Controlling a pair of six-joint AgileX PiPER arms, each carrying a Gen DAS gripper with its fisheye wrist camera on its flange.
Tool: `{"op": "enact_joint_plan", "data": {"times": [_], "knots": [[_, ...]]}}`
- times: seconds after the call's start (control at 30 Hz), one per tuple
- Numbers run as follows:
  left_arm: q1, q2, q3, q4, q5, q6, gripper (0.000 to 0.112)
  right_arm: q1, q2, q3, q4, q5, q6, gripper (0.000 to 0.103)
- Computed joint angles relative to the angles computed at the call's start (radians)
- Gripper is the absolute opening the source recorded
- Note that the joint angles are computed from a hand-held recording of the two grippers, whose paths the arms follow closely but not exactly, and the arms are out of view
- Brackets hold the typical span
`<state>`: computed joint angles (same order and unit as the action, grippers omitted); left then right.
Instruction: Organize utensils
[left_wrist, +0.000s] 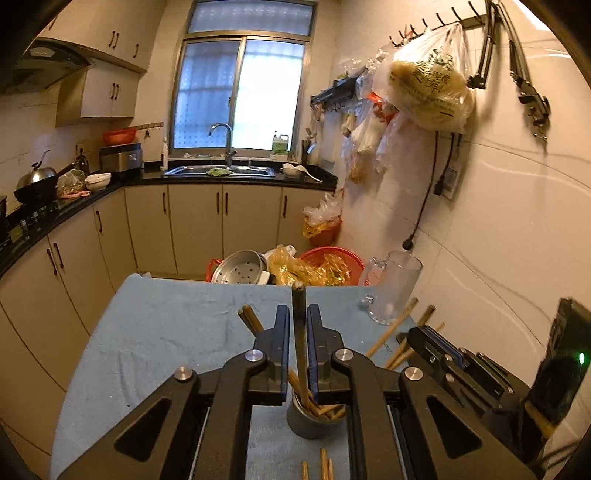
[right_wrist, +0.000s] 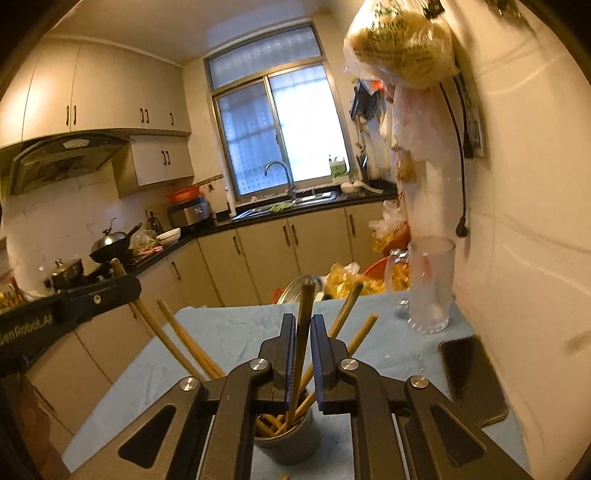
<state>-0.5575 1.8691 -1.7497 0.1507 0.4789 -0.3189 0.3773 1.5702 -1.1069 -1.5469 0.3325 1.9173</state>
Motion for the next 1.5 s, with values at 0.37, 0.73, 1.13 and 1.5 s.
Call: {"op": "enact_joint_plan", "data": {"times": [0.37,0.73,1.13,1.5], "knots": [[-0.034,-0.330,0.430,0.347,-0.101,-0.351,0.061,0.052,-0.278,0.201,0.253,0.009,-0.065,0.050],[-0.093,-0.579,0.754,0.413,-0.001,-0.498,0.062,0.415,-0.498,0.373,0.439,0.293,-0.113,0.051],[-0.216,-0.678,0.842,0.476,0.070,-0.590,0.062,0.657,-0.541,0.424,0.429,0.495,0.006,0.051],[-0.209,-0.670,0.841,0.455,0.064,-0.568,0.062,0.684,-0.523,0.412,0.447,0.526,-0.005,0.051]]}}
